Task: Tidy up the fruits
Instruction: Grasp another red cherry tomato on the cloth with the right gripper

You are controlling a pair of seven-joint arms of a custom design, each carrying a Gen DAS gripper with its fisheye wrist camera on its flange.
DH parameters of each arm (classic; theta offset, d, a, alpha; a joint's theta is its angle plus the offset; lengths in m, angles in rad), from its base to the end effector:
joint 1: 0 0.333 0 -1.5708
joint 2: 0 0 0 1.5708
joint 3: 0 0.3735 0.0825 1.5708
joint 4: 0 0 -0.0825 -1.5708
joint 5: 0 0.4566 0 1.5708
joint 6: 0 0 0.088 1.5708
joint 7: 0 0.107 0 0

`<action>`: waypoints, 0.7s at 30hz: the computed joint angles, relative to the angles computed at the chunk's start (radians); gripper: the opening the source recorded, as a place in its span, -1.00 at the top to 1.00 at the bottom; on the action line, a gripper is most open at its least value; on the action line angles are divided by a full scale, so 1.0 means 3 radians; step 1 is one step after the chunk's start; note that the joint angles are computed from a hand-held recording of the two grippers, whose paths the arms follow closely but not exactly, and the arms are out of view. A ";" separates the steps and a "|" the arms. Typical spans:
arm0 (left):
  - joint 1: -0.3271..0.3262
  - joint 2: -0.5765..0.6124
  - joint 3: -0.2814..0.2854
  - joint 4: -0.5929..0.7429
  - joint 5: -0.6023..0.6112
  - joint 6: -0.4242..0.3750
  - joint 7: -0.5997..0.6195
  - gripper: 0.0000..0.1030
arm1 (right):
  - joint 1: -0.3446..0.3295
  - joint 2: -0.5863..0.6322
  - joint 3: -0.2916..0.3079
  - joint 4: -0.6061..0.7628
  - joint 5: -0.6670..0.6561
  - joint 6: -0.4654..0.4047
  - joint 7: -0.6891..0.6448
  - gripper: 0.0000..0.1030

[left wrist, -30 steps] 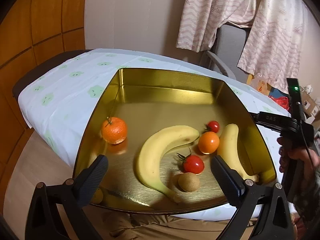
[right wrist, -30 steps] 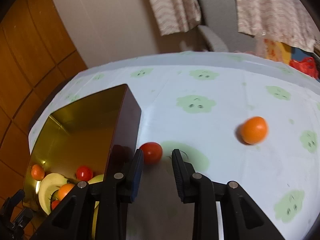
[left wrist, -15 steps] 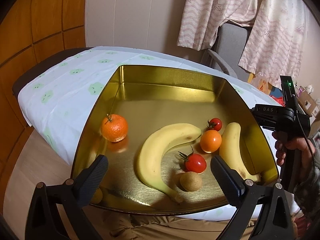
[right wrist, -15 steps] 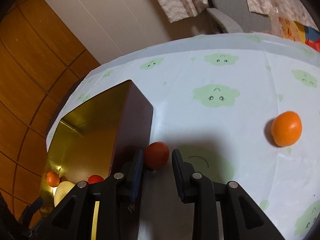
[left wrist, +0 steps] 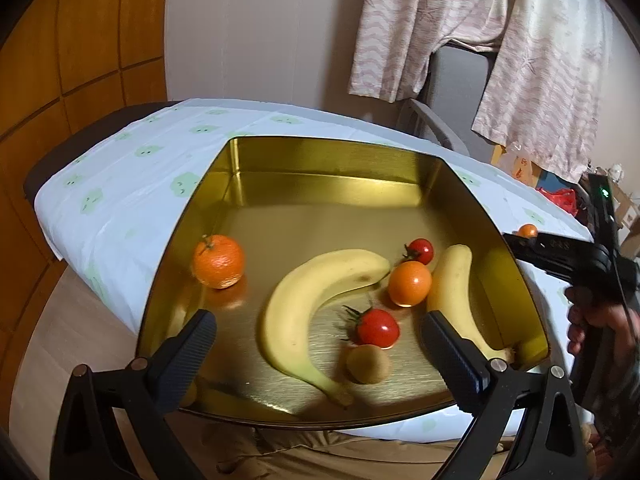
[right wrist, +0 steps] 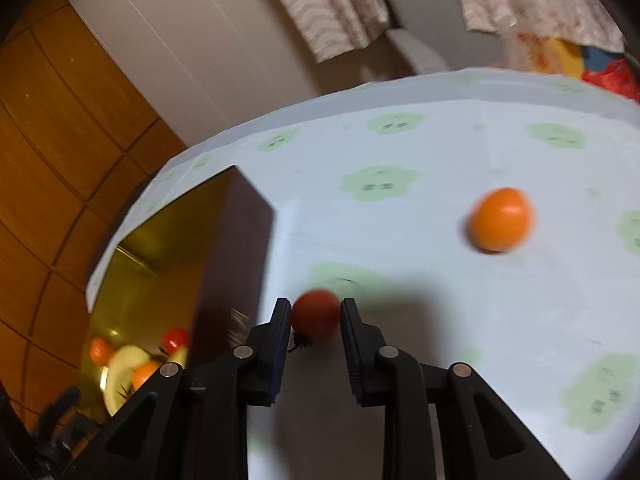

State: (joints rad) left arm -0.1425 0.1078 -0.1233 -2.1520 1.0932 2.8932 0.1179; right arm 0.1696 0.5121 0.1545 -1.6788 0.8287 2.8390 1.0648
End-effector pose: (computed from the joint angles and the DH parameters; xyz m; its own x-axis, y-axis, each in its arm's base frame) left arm 0.6052 -0.2175 0.4113 0.1514 -0.9814 0.1180 -0.6898 -0.1904 -0.6986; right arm 0.7749 0.1998 0.3751 0.2005 -0.8833 -0.4238 -0.8100 0.0939 -0.5789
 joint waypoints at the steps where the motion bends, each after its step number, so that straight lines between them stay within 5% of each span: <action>1: -0.0003 0.0010 -0.0010 0.0015 -0.0016 0.0006 0.0031 -1.00 | -0.0017 -0.0056 0.0004 -0.0085 0.0025 0.0063 -0.0042 0.56; 8: -0.0104 0.0133 -0.0050 0.0225 -0.0037 0.0035 0.0230 -1.00 | 0.0017 -0.0384 -0.0241 -0.0610 -0.0103 0.0405 0.0079 0.56; 10: -0.0144 0.0178 -0.0056 0.0296 -0.0063 0.0039 0.0296 -1.00 | -0.0110 -0.0398 -0.0183 -0.0648 0.0036 0.0385 0.0101 0.53; 12: -0.0181 0.0205 -0.0058 0.0350 -0.0091 0.0017 0.0362 -1.00 | -0.0391 -0.0407 0.0114 -0.0630 0.0472 0.0367 -0.0290 0.51; 15: -0.0221 0.0251 -0.0073 0.0430 -0.0188 -0.0034 0.0514 -1.00 | -0.0412 -0.0376 0.0172 -0.0524 0.0730 0.0351 -0.0609 0.35; 21: -0.0271 0.0265 -0.0054 0.0498 -0.0333 -0.0121 0.0648 -1.00 | 0.0383 -0.0081 -0.0634 -0.0232 -0.0547 0.0359 0.0516 0.26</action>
